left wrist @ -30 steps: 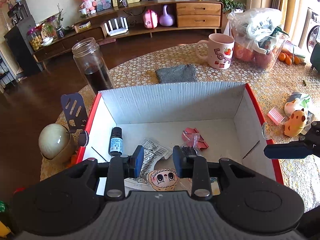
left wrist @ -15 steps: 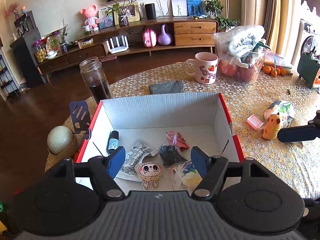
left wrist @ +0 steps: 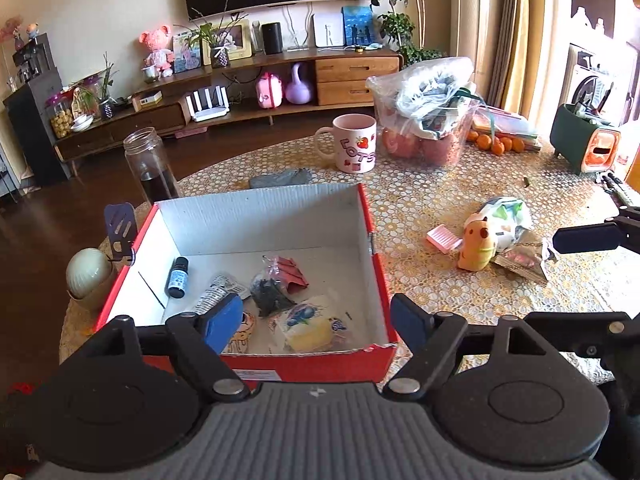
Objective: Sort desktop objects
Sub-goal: 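Withdraw both grippers from the box toward the remaining table items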
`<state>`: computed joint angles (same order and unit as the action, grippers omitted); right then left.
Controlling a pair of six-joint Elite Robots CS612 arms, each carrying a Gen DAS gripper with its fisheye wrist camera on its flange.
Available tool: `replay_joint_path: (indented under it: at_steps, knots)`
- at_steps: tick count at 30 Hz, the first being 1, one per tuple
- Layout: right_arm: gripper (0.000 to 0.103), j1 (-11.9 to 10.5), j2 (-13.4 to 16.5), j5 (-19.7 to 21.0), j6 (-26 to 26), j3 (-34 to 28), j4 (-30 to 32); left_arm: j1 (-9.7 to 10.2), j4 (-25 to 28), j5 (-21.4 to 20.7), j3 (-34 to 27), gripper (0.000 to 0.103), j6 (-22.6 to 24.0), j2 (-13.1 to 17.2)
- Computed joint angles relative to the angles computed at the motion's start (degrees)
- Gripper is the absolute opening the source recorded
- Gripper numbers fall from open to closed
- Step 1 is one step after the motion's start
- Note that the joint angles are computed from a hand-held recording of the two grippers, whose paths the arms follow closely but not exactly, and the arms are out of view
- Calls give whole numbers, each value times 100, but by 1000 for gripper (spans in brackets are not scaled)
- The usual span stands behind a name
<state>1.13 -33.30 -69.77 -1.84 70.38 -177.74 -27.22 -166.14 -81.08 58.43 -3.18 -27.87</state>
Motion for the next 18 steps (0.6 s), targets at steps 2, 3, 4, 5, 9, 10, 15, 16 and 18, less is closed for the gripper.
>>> replay_joint_path:
  at_steps: [2,3,4,5,9,10,15,16,18]
  knots:
    - [102,-45,-54,-35,31,153,-177,-40,-107,-48,74,84,17,-21]
    - [102,-66,-78,-59,33,228,-271,-64,-140,-61,102,84,30,-28]
    - [102,-85,-102,-95,24,296,-342,-84,-178,-82,130,84,43,-34]
    - [102,-102,-127,-147,18,367,-408,-104,-221,-108,158,84,55,-41]
    - [102,-193,-212,-311,22,648,-732,-187,-350,-201,207,91,109,-36]
    - [102,-219,-227,-358,33,710,-805,-205,-370,-237,212,92,116,-33]
    - [102,-330,-293,-566,169,985,-1131,-294,-419,-373,170,101,113,20]
    - [102,-350,-298,-627,180,1027,-1198,-315,-439,-367,155,101,104,38]
    - [102,-383,-305,-724,186,1108,-1309,-356,-474,-356,117,103,75,81]
